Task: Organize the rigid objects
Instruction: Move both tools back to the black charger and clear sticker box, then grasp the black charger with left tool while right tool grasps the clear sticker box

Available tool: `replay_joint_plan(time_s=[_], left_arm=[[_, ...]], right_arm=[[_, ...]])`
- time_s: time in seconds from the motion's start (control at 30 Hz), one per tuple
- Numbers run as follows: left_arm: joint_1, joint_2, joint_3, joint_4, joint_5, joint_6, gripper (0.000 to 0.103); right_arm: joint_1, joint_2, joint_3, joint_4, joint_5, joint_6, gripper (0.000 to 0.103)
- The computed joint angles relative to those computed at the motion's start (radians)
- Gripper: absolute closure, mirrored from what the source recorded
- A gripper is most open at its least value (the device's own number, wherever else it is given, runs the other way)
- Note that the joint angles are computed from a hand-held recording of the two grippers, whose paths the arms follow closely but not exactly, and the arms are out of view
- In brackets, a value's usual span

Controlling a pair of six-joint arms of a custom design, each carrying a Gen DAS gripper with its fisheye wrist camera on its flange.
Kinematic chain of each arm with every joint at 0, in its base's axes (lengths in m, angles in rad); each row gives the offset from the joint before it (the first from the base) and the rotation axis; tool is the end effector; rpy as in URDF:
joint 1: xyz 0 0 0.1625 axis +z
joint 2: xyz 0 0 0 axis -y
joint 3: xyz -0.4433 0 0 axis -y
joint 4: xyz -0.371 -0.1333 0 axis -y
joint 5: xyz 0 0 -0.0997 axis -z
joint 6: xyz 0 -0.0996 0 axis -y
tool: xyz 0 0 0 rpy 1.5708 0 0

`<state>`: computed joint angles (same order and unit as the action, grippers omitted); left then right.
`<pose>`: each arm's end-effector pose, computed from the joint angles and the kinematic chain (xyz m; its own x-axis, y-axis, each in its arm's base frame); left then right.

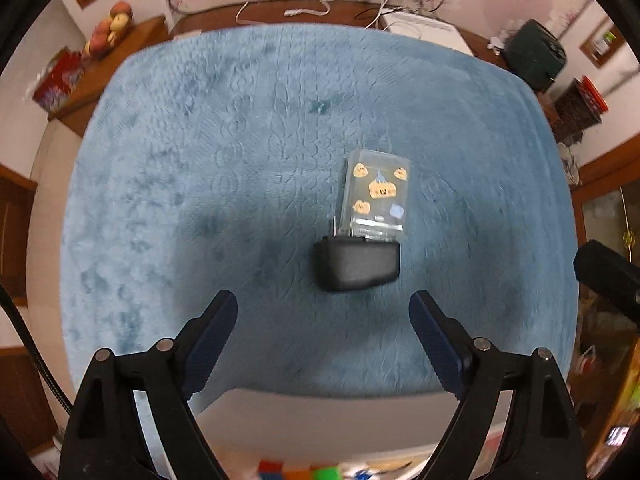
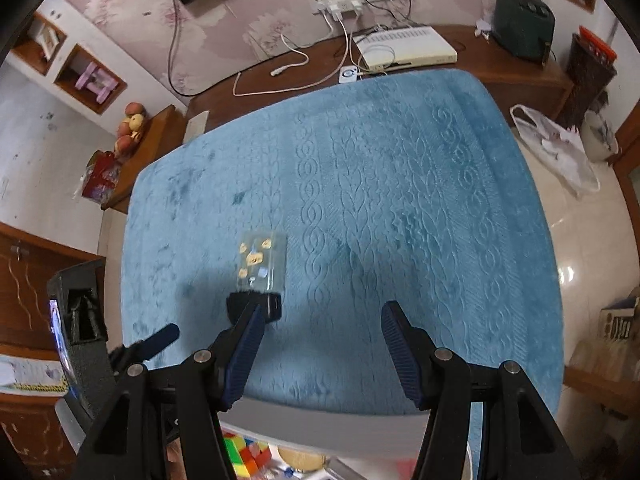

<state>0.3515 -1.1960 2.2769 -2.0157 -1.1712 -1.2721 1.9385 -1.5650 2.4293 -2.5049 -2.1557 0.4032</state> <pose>-0.2812 -0.2864 0.1146 -0.7513 0.0132 -0.6598 0.1265 0.9841 -0.1243 0.1984 -0.2972 0.2477 -0.8691 0.1226 0.4792 -0.0191 0.9597 -0.2803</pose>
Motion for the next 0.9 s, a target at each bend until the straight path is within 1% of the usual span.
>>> replay_joint_plan(time_s=[0.13, 0.3, 0.47, 0.63, 0.8, 0.87, 0.9], left_arm=[[0.043, 0.040, -0.007, -0.033, -0.015, 0.001, 0.013], [0.068, 0.078, -0.010, -0.054, -0.021, -0.005, 0.013], [0.092, 0.089, -0.004, -0.090, -0.030, -0.007, 0.013], [0.090, 0.109, -0.009, -0.088, -0.023, 0.003, 0.013], [0.112, 0.136, -0.014, -0.112, -0.036, 0.014, 0.014], [0.118, 0.137, -0.009, -0.123, -0.042, 0.012, 0.014], [0.124, 0.139, -0.006, -0.137, -0.047, 0.014, 0.017]], right_arm=[[-0.036, 0.030, -0.002, -0.027, 0.019, -0.010, 0.042], [-0.069, 0.061, -0.004, -0.049, 0.050, -0.015, 0.042], [-0.078, 0.096, -0.015, -0.063, 0.056, -0.021, 0.042], [-0.083, 0.125, -0.023, -0.066, 0.062, -0.021, 0.042], [-0.089, 0.146, -0.025, -0.074, 0.061, -0.019, 0.042], [-0.095, 0.152, -0.026, -0.076, 0.061, -0.018, 0.042], [-0.098, 0.156, -0.026, -0.076, 0.061, -0.020, 0.042]])
